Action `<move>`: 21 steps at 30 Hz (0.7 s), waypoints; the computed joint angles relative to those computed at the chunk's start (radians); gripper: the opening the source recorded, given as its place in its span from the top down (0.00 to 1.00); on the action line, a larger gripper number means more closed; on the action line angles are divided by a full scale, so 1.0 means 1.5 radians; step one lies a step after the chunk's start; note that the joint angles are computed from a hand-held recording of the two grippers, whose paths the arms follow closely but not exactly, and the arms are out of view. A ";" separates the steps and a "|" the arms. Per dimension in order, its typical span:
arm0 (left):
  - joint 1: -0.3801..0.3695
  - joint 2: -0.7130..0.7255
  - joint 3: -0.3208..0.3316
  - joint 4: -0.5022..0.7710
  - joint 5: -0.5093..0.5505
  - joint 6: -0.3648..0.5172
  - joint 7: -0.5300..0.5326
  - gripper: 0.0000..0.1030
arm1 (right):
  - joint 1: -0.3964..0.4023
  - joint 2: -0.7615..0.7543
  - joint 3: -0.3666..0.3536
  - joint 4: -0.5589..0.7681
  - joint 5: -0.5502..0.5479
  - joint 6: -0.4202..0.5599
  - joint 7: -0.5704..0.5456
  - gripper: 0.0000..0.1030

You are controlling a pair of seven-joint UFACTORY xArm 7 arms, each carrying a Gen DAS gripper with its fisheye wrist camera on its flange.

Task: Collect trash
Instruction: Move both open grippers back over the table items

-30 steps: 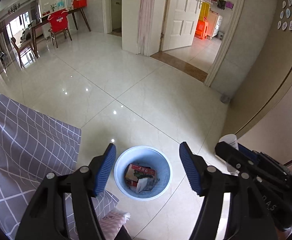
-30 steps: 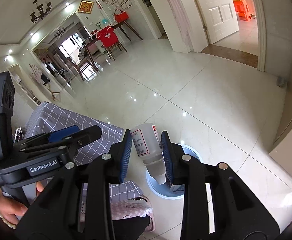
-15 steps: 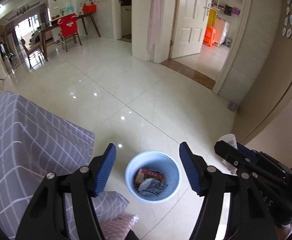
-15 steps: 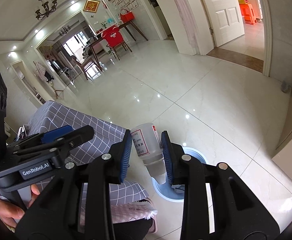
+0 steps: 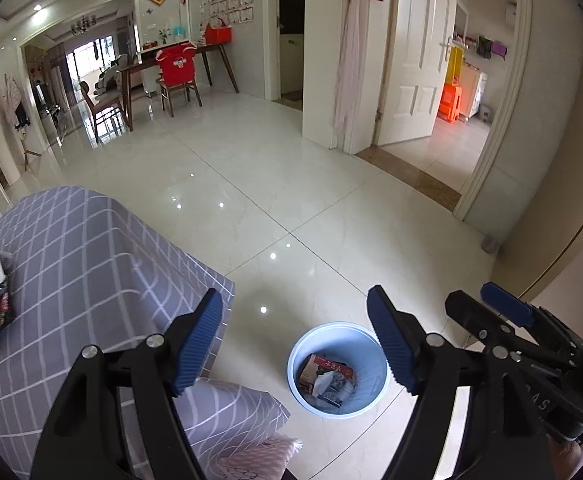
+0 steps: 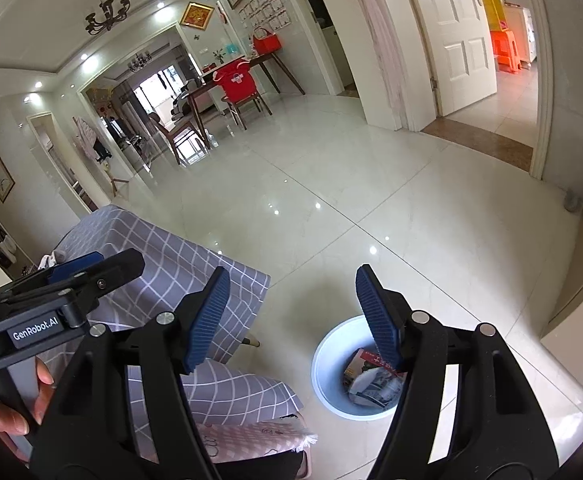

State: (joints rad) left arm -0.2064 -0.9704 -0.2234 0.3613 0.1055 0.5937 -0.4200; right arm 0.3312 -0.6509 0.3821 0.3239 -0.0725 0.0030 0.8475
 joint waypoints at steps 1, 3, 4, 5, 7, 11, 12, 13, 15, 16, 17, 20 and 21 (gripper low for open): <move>-0.001 -0.015 0.007 -0.001 0.001 0.011 0.005 0.29 | 0.002 -0.004 0.004 0.003 -0.001 0.004 0.001 0.37; -0.003 -0.039 0.011 -0.002 0.000 0.025 0.010 0.28 | 0.006 -0.009 0.017 0.020 -0.003 0.021 0.006 0.37; -0.003 -0.068 0.019 -0.006 0.003 0.042 0.019 0.28 | 0.009 -0.009 0.025 0.031 -0.006 0.028 0.008 0.37; -0.001 -0.086 0.024 -0.010 0.004 0.053 0.027 0.28 | 0.008 -0.008 0.034 0.040 -0.008 0.032 0.012 0.37; 0.006 -0.144 0.042 -0.018 0.008 0.086 0.050 0.27 | 0.008 0.000 0.056 0.068 -0.017 0.042 0.019 0.37; 0.049 -0.261 0.089 -0.032 0.022 0.160 0.109 0.25 | -0.004 0.037 0.112 0.135 -0.041 0.051 0.040 0.37; 0.065 -0.277 0.098 -0.030 0.025 0.171 0.122 0.23 | -0.009 0.056 0.130 0.159 -0.049 0.050 0.046 0.37; 0.089 -0.308 0.120 -0.032 0.034 0.192 0.143 0.23 | -0.015 0.070 0.145 0.179 -0.058 0.050 0.051 0.37; 0.134 -0.352 0.162 -0.034 0.049 0.223 0.187 0.22 | -0.041 0.109 0.191 0.230 -0.084 0.056 0.066 0.37; 0.164 -0.371 0.190 -0.033 0.064 0.237 0.214 0.22 | -0.054 0.130 0.213 0.256 -0.100 0.060 0.073 0.37; 0.191 -0.380 0.214 -0.032 0.076 0.244 0.238 0.22 | -0.069 0.151 0.237 0.280 -0.119 0.062 0.083 0.37; 0.279 -0.383 0.299 -0.027 0.128 0.249 0.320 0.22 | -0.159 0.237 0.358 0.384 -0.211 0.087 0.127 0.36; 0.307 -0.371 0.333 -0.021 0.148 0.247 0.350 0.22 | -0.195 0.259 0.401 0.410 -0.246 0.096 0.150 0.35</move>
State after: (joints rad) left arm 0.2543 -1.5269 0.2761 0.3299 0.3275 0.9641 0.1046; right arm 0.0393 -0.2621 0.9843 0.9390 -0.4415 0.1472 1.0726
